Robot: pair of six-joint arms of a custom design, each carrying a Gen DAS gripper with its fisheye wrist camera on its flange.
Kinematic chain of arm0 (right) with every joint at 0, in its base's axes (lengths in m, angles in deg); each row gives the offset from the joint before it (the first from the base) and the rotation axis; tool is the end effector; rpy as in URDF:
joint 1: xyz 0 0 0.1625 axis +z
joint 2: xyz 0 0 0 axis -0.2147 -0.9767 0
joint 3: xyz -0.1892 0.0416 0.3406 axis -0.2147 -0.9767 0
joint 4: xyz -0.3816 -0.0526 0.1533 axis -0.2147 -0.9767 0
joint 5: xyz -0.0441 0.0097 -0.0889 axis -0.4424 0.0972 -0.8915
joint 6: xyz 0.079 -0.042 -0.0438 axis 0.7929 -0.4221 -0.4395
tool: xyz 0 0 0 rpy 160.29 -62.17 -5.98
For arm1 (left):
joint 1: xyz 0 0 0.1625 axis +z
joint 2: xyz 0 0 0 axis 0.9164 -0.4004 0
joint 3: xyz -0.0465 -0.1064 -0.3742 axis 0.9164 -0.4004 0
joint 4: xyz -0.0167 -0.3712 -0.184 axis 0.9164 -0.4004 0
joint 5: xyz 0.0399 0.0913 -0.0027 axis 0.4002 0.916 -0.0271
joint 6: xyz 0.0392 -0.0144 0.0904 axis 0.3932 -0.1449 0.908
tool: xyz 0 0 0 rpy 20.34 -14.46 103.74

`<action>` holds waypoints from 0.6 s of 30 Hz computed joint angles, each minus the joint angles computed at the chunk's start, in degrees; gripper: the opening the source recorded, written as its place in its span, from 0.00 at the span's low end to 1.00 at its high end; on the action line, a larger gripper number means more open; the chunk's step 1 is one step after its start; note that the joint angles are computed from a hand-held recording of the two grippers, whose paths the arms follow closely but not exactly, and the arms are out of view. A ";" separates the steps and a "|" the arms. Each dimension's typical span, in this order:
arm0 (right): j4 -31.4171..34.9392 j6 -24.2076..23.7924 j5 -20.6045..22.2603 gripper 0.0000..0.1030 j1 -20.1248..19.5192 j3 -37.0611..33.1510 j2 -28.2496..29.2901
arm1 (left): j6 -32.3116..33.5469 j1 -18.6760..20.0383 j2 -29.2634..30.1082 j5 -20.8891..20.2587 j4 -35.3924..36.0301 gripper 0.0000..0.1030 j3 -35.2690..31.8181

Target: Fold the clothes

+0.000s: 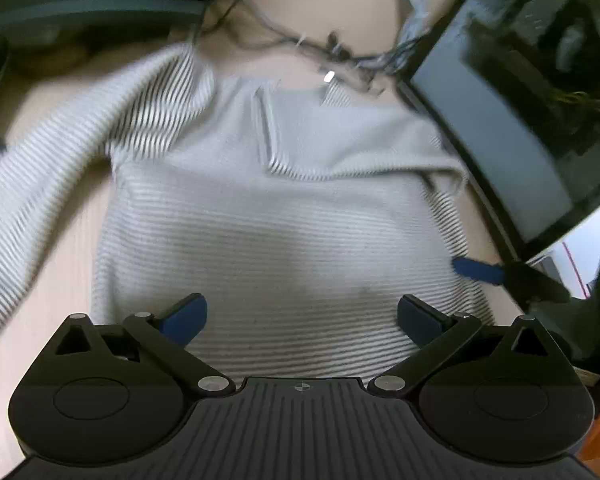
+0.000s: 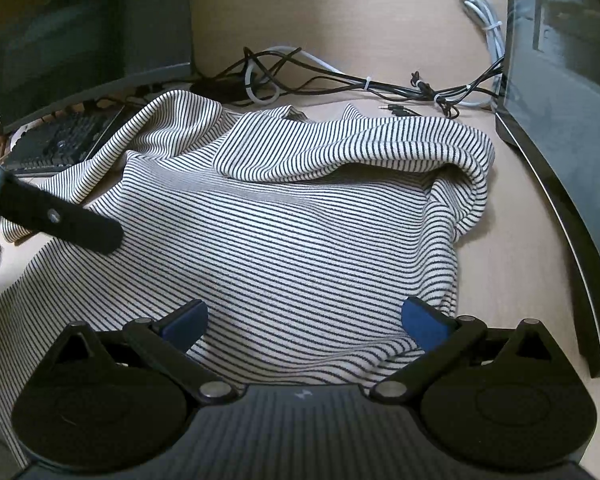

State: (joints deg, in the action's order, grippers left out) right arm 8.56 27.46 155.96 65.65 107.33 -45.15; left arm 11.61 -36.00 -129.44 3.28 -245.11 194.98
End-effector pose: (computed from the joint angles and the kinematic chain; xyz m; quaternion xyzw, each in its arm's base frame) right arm 0.0004 -0.2513 0.1521 0.2616 -0.8789 0.3076 0.2541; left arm -0.1614 -0.3035 0.0121 0.1787 0.9536 -0.1885 0.1520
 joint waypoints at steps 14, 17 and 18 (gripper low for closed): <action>-0.70 -0.35 0.62 1.00 0.31 0.72 -0.78 | 0.14 -2.31 1.10 1.86 -0.66 1.00 1.04; -0.97 -0.48 0.86 1.00 0.44 0.93 -1.05 | 0.16 -2.56 1.05 2.07 0.18 1.00 0.88; -1.01 -0.55 0.82 1.00 0.38 1.00 -1.14 | 0.28 -2.57 1.01 2.10 0.44 1.00 0.82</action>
State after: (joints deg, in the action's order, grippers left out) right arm 7.55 26.92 156.78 66.03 108.32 -46.28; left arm 11.88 -38.56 -128.43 5.39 -244.66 195.80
